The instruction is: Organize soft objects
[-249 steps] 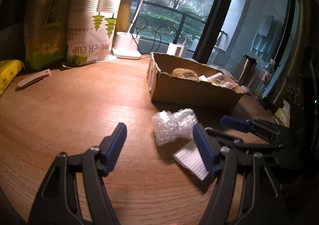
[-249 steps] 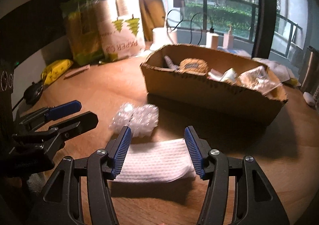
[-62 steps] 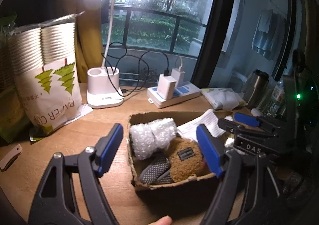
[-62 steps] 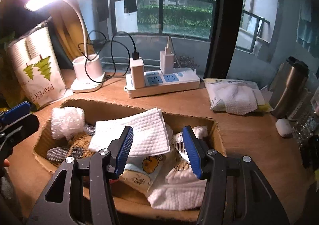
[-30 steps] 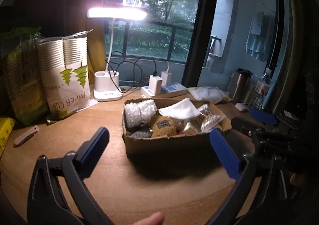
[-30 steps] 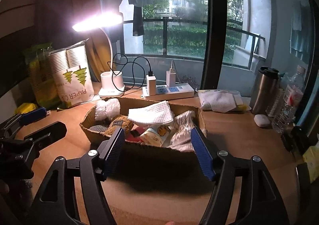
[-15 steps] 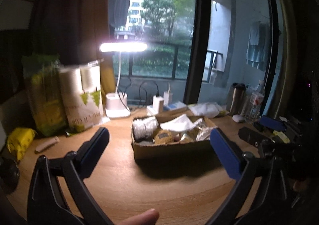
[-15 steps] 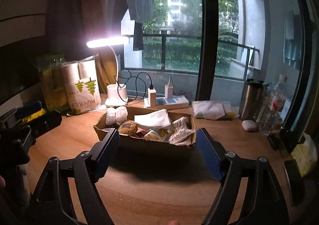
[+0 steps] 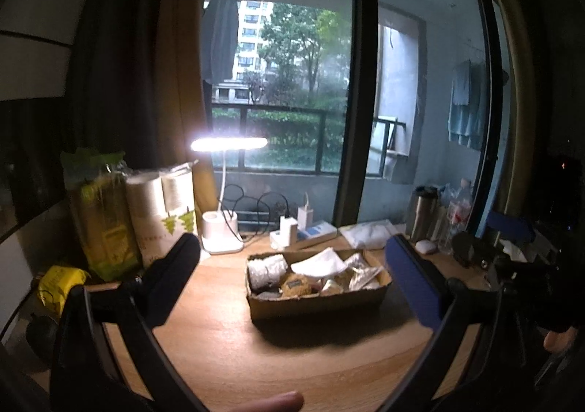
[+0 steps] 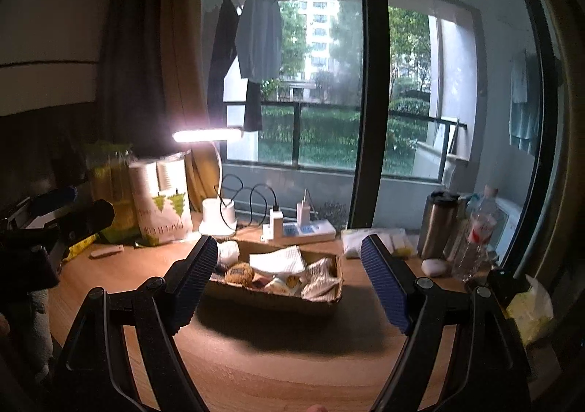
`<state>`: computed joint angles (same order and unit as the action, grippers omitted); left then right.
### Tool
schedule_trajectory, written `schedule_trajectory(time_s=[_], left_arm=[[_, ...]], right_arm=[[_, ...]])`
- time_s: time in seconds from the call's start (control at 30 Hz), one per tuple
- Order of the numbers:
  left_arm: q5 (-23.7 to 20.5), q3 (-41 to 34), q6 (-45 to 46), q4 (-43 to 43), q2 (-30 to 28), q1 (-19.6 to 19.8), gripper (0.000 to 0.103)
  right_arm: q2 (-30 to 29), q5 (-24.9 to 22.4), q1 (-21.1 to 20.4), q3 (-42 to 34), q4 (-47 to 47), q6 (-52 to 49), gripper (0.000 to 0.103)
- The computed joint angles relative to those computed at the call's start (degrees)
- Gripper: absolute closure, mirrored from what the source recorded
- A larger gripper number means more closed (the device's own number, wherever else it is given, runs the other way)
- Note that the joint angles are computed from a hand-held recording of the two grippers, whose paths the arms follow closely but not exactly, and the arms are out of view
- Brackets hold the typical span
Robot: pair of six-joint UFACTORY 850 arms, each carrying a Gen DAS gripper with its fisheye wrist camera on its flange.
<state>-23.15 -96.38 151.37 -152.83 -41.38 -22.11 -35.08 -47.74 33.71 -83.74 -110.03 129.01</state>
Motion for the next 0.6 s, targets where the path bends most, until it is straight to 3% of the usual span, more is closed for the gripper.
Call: schedule_trajectory(time_s=[0.27,0.6], left_arm=[[-1.71,2.51,5.12,-4.11,2.33,-0.34,0.001],[-2.84,3.47,4.67,-3.0,2.92,-0.34,0.001]], right_arm=[[1.71,-2.32,0.82,1.69,-0.64,0.73,0.02],[2.07,-3.6,0.92,2.47,-0.49,1.97,0.019]])
